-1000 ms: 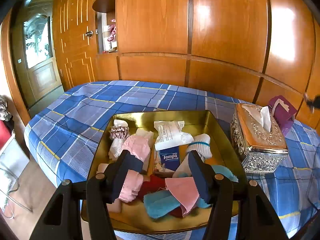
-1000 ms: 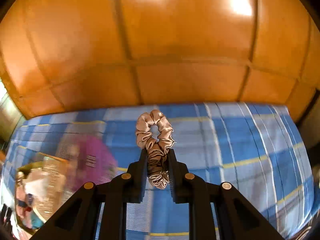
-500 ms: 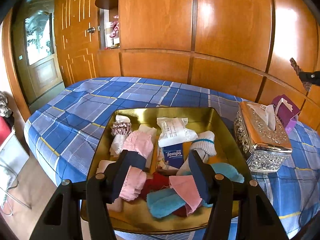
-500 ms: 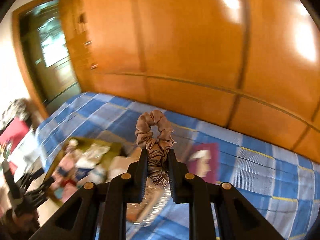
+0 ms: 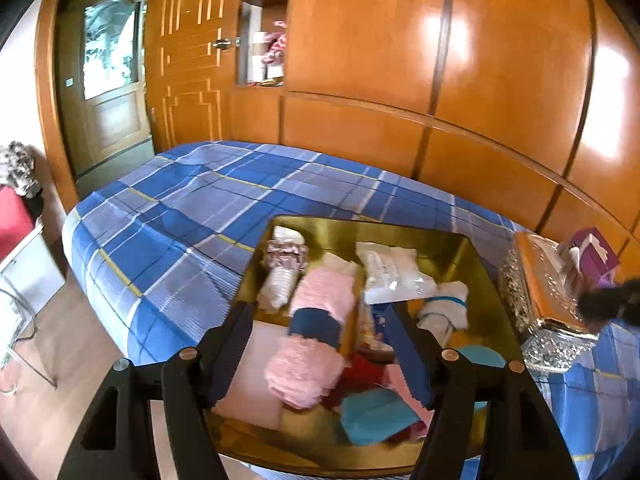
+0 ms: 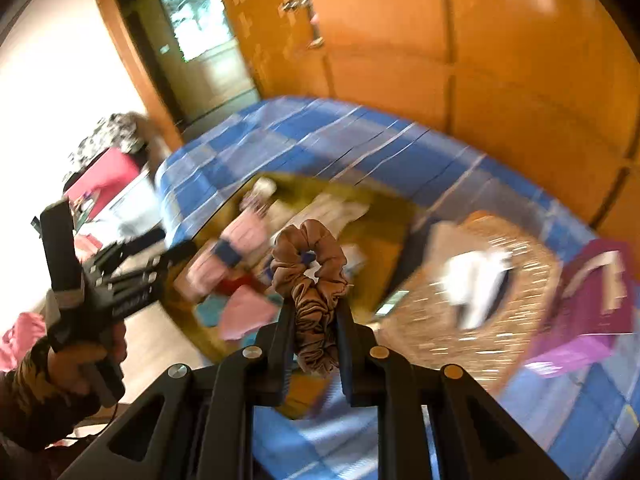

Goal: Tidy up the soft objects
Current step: 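Carry the brown scrunchie over the tray and release it with the right tool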

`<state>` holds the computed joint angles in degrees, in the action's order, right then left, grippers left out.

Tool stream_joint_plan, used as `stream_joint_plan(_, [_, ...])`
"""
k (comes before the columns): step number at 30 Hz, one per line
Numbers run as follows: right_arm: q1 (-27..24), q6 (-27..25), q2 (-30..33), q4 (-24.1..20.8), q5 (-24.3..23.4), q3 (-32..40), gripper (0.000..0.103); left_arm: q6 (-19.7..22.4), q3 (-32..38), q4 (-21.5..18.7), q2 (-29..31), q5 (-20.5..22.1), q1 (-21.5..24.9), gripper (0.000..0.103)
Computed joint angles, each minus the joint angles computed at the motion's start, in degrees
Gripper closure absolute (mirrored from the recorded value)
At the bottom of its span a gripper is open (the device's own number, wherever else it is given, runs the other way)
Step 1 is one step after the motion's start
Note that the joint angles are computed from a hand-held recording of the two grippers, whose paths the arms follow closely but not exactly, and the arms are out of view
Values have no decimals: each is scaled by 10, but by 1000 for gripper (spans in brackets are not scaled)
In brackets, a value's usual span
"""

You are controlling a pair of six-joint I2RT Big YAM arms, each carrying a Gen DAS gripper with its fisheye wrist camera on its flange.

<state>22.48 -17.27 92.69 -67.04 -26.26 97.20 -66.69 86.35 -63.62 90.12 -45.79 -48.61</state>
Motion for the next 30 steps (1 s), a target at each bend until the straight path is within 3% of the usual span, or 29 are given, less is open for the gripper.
stream_joint_plan(7, [45,44,53,17,16,14,86,-17,-15,-3,-15,-10,2,25])
stream_joint_plan(12, [62,70,88,39,70,25,86,-27,-27,2,-24,-11,6,10])
stream_joint_plan(18, [77,93,126,56,147,48,84,-43,-24,-12,-19,-5,8,0])
stream_joint_plan(22, [91,64,121,66,183,31,76,-27,-24,3,-17,4,9,0])
stream_joint_plan(26, [98,51,101,101,196,-8,65,-40,2,-50,6,-10,4,0])
stream_joint_plan(30, [100,51,83,133,198,-35,57,-57,5,-57,7,-24,-1,0])
